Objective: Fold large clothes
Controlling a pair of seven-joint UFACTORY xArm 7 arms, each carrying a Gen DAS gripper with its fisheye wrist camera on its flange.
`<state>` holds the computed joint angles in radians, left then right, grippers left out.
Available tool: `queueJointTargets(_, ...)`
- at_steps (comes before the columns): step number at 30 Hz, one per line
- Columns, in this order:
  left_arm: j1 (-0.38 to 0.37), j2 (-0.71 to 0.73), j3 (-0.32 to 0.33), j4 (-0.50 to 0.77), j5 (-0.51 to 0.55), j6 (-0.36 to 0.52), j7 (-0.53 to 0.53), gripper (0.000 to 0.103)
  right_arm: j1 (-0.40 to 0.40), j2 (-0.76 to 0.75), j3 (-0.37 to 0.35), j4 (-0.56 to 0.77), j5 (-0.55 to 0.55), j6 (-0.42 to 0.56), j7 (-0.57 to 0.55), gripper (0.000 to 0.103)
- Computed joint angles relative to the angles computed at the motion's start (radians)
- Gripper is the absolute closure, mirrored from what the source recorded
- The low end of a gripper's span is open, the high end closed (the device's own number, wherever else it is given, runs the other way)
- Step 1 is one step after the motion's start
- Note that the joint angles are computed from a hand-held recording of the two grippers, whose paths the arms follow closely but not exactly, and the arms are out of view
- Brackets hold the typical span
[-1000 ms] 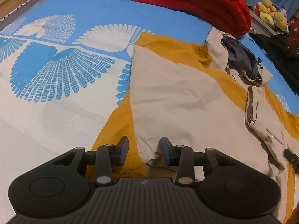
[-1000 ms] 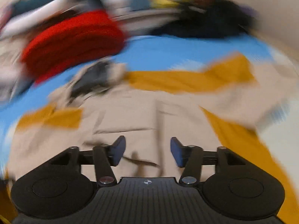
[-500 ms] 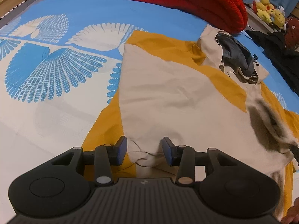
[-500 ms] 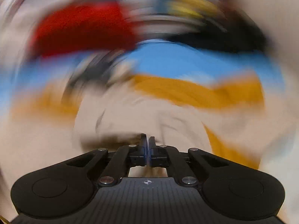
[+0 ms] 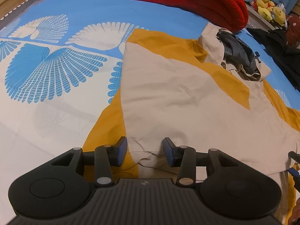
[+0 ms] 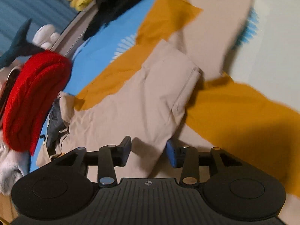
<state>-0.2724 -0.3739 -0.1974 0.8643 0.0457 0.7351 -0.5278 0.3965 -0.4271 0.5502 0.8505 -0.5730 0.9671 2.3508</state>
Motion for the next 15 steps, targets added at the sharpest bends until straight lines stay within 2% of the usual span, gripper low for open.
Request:
queueJointTargets(3,0.000,0.001,0.002,-0.001,-0.001,-0.001,0.001,0.056,0.012,0.004,-0.032,-0.011,0.044,0.012,-0.039,0.060)
queueJointTargets(4,0.000,0.001,0.002,-0.001,-0.001,-0.001,0.001,0.056,0.017,-0.027,-0.035,-0.051,0.056,-0.006,-0.013,0.065)
queueJointTargets(5,0.000,0.001,0.004,-0.001,-0.003,0.000,0.002,0.056,0.017,-0.055,-0.040,-0.082,0.064,-0.028,0.001,0.085)
queueJointTargets(7,0.000,0.001,0.005,-0.003,-0.003,-0.002,0.006,0.056,0.000,-0.084,-0.029,-0.097,0.047,-0.037,-0.005,0.098)
queueJointTargets(10,0.003,0.003,0.002,-0.005,0.003,0.000,0.004,0.056,-0.088,-0.131,0.060,-0.087,-0.147,-0.068,0.020,0.099)
queueJointTargets(12,0.005,0.007,0.000,-0.004,0.011,0.002,0.003,0.056,-0.125,-0.148,0.089,-0.080,-0.228,-0.094,0.010,0.098)
queueJointTargets(13,0.008,0.009,0.000,-0.004,0.016,0.002,-0.001,0.056,-0.134,-0.152,0.092,-0.079,-0.226,-0.098,0.003,0.096)
queueJointTargets(15,0.014,0.011,-0.001,-0.002,0.023,0.011,-0.014,0.056,-0.107,-0.112,0.067,-0.045,-0.102,0.000,-0.076,0.082)
